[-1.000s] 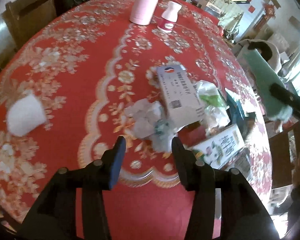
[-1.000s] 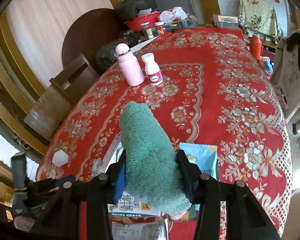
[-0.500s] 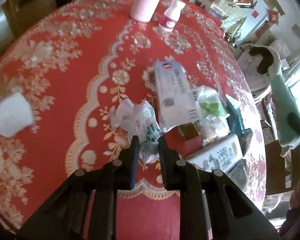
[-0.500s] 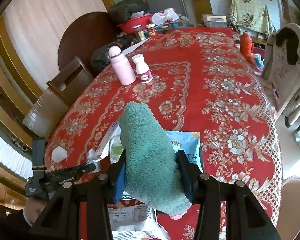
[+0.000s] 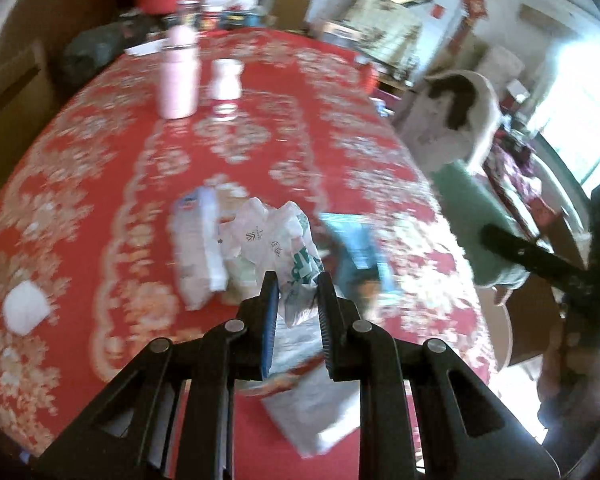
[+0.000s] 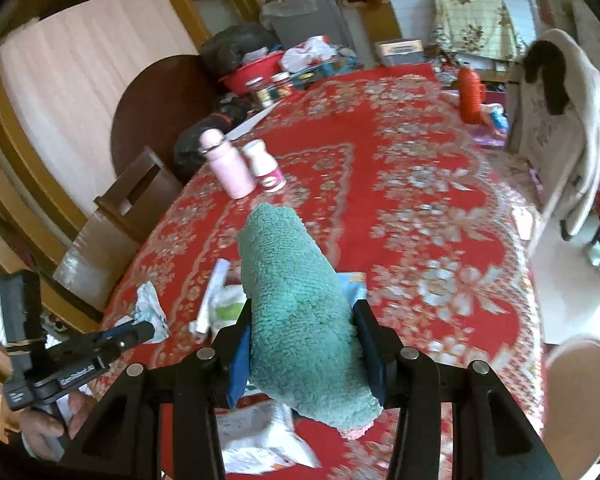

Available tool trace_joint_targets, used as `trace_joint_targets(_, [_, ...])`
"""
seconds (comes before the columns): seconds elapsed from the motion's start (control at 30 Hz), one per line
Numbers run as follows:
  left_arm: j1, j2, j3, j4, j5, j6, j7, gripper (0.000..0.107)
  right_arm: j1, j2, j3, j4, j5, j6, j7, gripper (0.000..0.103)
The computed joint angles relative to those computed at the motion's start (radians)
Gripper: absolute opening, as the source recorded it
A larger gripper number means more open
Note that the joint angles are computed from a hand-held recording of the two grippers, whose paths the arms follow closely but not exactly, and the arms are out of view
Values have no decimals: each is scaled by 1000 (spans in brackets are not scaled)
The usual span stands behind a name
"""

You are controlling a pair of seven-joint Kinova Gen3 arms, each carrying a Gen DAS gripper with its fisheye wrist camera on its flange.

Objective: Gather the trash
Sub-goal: 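Grasp the green fuzzy towel with the right tool while the left grasps a clear plastic bag, then carry the towel and plastic bag over the beige bin and release both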

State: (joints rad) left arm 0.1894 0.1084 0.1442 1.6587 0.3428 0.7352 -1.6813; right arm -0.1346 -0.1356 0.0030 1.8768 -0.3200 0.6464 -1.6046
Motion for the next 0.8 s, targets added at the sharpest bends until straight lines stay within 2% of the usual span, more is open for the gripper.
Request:
trace_joint_targets(0.33, [174,126,96,-149,-50,24,28,16,122,-140,107,108,52,66,-38,45])
trace_joint_targets(0.8, [417,338,139,-399,-136,76,62,16,319,-270,246,190,196,157,-72,46])
